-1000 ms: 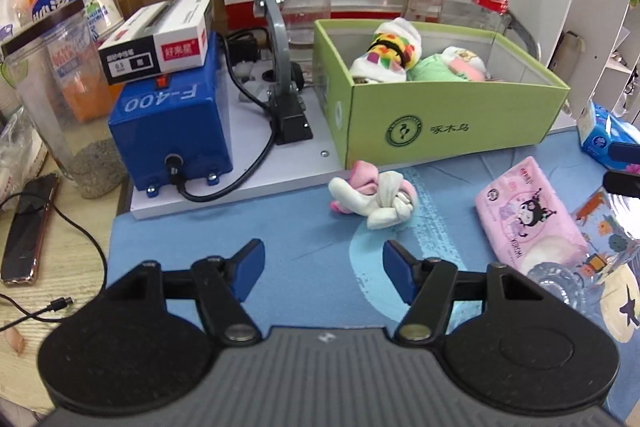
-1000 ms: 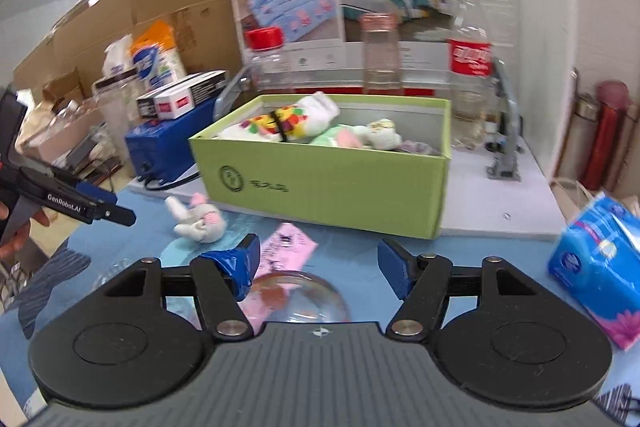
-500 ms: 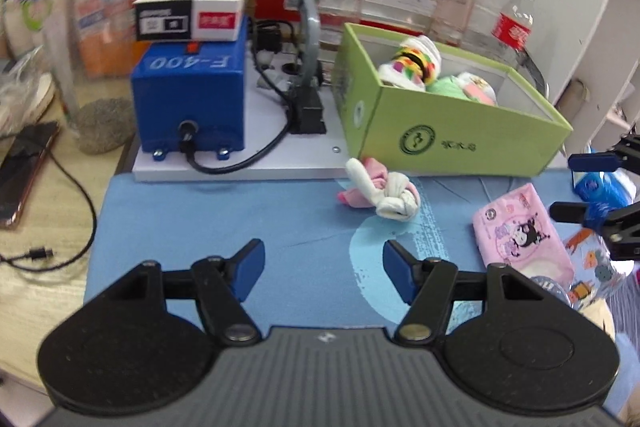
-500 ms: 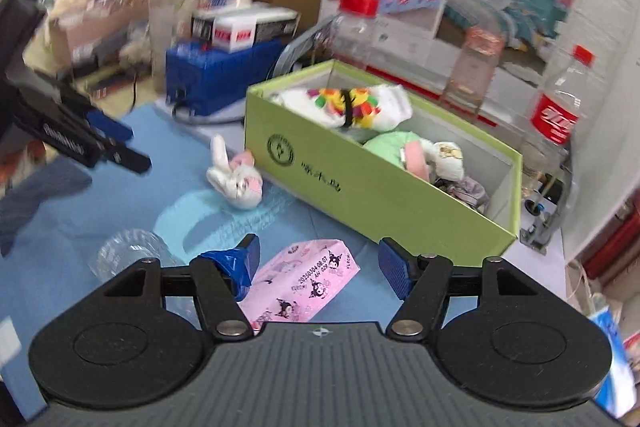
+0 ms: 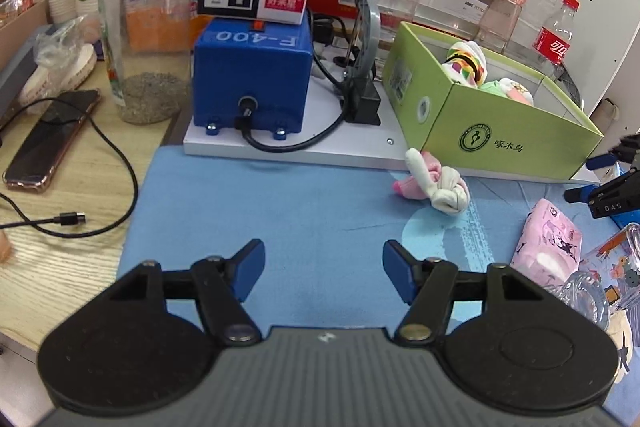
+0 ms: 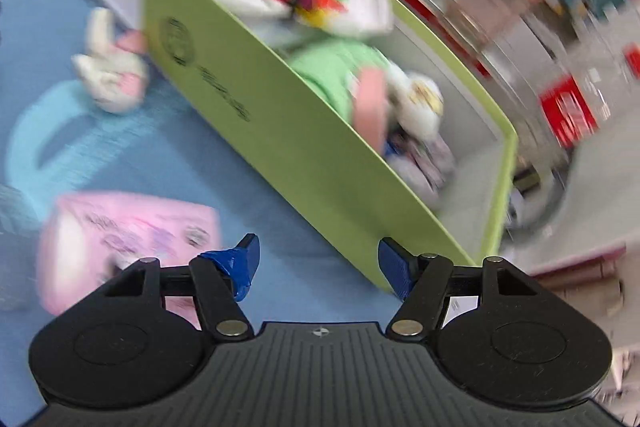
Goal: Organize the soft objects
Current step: 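Move the right tool to the pink Kuromi tissue pack while the left tool approaches the bunny sock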
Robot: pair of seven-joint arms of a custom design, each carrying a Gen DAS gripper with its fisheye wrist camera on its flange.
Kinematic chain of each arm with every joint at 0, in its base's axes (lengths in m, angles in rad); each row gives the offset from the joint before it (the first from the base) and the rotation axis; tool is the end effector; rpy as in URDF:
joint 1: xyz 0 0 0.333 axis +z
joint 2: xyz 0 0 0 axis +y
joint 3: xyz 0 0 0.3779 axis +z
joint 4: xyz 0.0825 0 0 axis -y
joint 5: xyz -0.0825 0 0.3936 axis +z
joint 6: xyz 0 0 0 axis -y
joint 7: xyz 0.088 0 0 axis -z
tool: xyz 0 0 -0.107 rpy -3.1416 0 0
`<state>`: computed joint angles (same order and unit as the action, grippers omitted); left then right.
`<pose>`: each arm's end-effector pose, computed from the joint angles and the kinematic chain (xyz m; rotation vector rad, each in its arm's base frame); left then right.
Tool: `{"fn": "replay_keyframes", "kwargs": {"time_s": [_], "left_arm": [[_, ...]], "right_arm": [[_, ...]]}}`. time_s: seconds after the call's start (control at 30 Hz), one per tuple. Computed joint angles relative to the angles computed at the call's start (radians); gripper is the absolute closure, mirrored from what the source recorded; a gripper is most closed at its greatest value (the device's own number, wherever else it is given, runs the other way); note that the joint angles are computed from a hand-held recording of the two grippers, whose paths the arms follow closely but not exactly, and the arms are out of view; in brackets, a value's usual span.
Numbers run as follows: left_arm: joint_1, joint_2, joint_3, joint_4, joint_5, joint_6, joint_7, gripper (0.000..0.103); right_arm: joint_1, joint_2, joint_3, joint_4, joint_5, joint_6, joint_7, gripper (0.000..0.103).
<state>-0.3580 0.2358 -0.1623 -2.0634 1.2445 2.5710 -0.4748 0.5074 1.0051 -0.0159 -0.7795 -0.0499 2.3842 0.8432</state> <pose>0.5356 -0.3187 0.3954 -2.1707 1.2364 -0.7522 0.7886 0.4305 0.4244 -2.6926 0.4270 -0.7099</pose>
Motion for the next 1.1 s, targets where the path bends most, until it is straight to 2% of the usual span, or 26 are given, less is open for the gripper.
{"fn": "replay_keyframes", "kwargs": {"time_s": [0.07,0.1,0.17,0.23,0.33,0.4,0.47,0.57,0.8,0.9,1.1], "left_arm": [[0.002,0.008,0.001,0.005,-0.003,0.009,0.005,0.038],[0.002,0.012,0.001,0.009,-0.005,0.01,0.009,0.038],[0.001,0.022,0.003,0.019,-0.013,0.013,0.019,0.038],[-0.002,0.028,0.006,0.027,-0.016,0.016,0.023,0.038],[-0.009,0.027,0.009,0.029,-0.009,0.023,0.022,0.038],[-0.012,0.023,0.011,0.025,-0.002,0.022,0.014,0.038],[-0.012,0.017,0.009,0.017,-0.006,0.019,0.011,0.038],[-0.01,0.007,0.007,0.001,-0.018,0.01,0.007,0.038],[0.005,-0.011,0.006,-0.031,-0.013,0.009,-0.039,0.038],[0.012,-0.006,0.004,-0.031,-0.014,0.02,-0.038,0.038],[0.011,0.007,0.005,-0.017,-0.026,0.027,-0.006,0.038]], "right_arm": [[-0.003,0.005,-0.046,-0.012,-0.014,0.029,0.091,0.052],[-0.015,-0.018,-0.045,-0.061,-0.008,0.067,0.117,0.052],[-0.076,-0.083,0.033,-0.164,0.065,0.115,0.099,0.052],[-0.146,-0.144,0.137,-0.24,0.175,0.108,0.028,0.052],[-0.217,-0.242,0.261,-0.367,0.306,0.085,-0.183,0.051],[-0.229,-0.289,0.302,-0.425,0.33,0.032,-0.344,0.051],[-0.209,-0.318,0.298,-0.463,0.316,-0.006,-0.454,0.051],[-0.169,-0.345,0.271,-0.516,0.291,-0.014,-0.575,0.051],[-0.082,-0.323,0.178,-0.493,0.233,-0.028,-0.679,0.05],[-0.056,-0.311,0.158,-0.491,0.21,0.002,-0.682,0.05],[-0.002,-0.211,0.101,-0.327,0.167,-0.08,-0.512,0.049]]}}
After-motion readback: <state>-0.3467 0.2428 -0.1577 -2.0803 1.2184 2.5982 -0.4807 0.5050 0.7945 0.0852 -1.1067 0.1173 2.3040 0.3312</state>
